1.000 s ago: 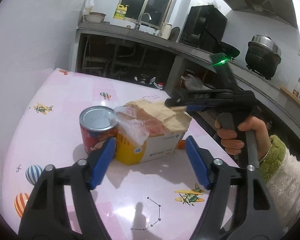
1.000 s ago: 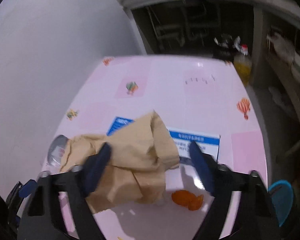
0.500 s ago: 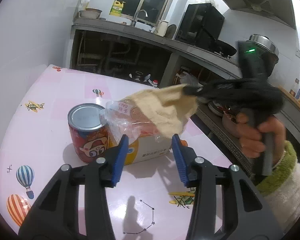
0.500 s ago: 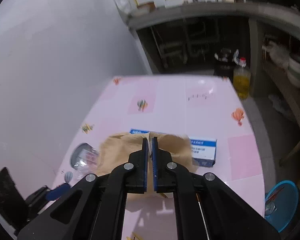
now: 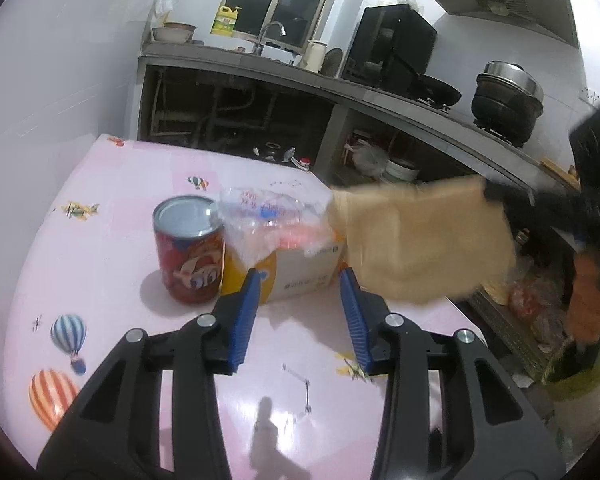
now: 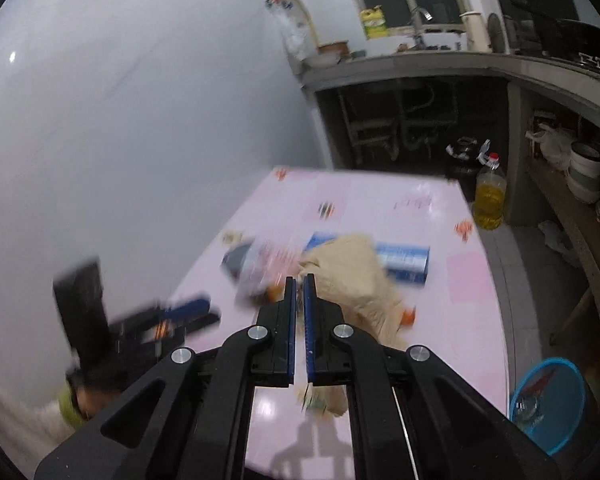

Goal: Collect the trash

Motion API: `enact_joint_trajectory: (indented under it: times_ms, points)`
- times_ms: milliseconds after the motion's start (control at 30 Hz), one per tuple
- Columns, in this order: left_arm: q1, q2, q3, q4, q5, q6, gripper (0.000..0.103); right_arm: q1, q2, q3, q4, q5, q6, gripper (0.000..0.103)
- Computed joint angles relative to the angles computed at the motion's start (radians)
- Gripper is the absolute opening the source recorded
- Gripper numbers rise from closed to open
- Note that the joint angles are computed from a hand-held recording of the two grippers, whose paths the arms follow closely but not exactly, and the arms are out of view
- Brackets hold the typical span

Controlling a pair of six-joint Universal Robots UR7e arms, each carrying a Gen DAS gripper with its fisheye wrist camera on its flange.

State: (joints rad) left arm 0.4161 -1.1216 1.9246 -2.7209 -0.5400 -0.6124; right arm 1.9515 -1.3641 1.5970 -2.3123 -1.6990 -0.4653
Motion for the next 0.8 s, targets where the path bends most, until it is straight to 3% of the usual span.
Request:
enact_joint_trajectory:
  times_ms: [200, 367, 567, 633, 667, 700, 800]
  points:
    - [-0.035, -0.044, 0.046, 0.099, -0.053, -0.091, 0.034, -0.005, -0.100, 0.144, 0.137, -0.025, 0.017, 0.004]
    - [-0.037, -0.037, 0.067, 0.115, -0.115, -0.126, 0.031, -0.029, -0.144, 0.177, 0.225, 0.057, 0.073, 0.004]
    - [-0.019, -0.002, 0.061, 0.074, -0.173, -0.117, 0.031, -0.033, -0.105, 0.138, 0.134, -0.004, 0.082, 0.007]
    - [-0.006, 0.014, 0.039, 0.115, -0.190, -0.135, 0.031, -0.038, -0.064, 0.111, 0.079, -0.067, 0.079, 0.024]
    - [0.003, 0.023, 0.030, 0.122, -0.204, -0.136, 0.031, -0.044, -0.036, 0.093, 0.048, -0.096, 0.073, 0.042]
    - [0.010, 0.033, 0.017, 0.135, -0.214, -0.141, 0.031, -0.048, -0.013, 0.080, 0.020, -0.118, 0.073, 0.054]
    - [0.035, 0.066, -0.011, 0.152, -0.246, -0.144, 0.027, -0.078, 0.075, 0.019, -0.025, -0.160, 0.072, 0.057]
